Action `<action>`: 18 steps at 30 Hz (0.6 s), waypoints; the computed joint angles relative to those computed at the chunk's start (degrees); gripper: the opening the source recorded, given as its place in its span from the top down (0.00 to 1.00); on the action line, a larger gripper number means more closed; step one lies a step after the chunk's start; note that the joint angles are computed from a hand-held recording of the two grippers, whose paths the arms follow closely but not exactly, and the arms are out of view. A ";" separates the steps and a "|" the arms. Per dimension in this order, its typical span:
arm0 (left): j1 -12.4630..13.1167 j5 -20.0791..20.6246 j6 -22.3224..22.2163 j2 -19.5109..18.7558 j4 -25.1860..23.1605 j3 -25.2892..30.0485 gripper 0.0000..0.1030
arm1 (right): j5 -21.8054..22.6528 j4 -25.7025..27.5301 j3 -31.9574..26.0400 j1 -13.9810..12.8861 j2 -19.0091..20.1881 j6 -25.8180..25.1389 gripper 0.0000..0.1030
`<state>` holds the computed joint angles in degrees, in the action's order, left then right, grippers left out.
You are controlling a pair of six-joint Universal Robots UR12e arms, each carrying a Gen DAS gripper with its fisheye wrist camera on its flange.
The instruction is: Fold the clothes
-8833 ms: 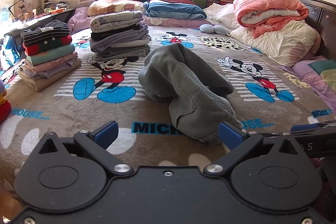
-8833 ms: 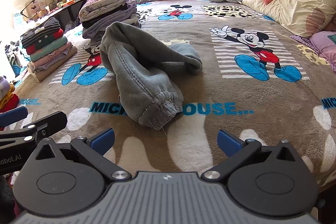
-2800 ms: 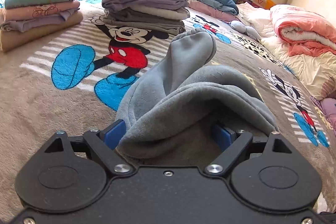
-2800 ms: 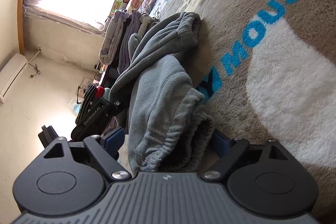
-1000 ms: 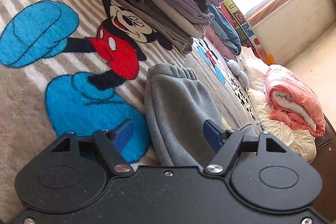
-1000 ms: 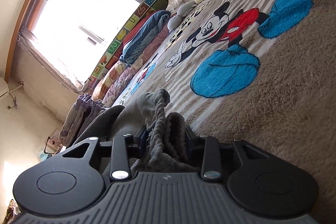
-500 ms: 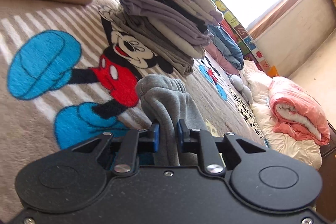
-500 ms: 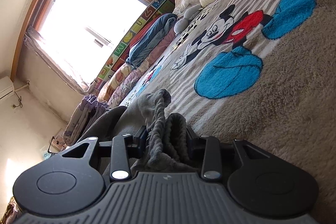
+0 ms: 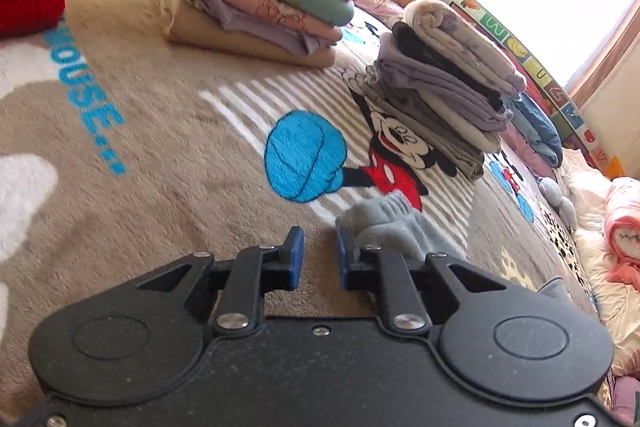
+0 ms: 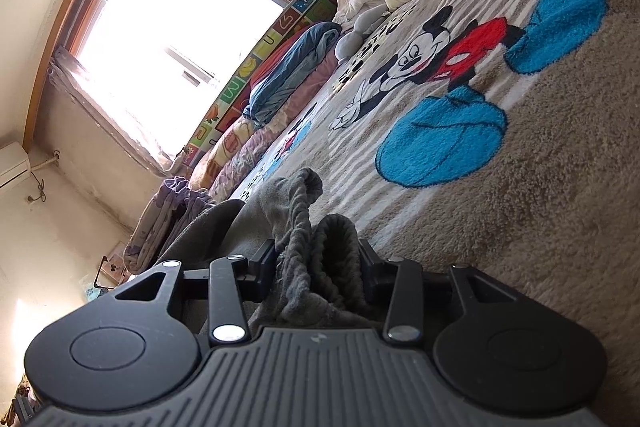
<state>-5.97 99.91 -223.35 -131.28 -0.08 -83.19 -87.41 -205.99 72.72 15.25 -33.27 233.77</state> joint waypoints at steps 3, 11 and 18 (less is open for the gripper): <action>-0.90 -3.26 6.79 -0.08 2.46 0.78 0.86 | -0.12 -0.12 -0.10 0.09 0.06 -0.60 0.57; -5.88 -13.68 33.55 -3.72 -1.71 11.04 0.51 | 0.91 -2.24 -0.05 -0.09 0.42 -0.30 0.52; -10.24 -10.56 52.17 -9.66 -13.64 24.16 0.43 | 1.55 -3.82 -0.03 -0.18 0.68 0.32 0.49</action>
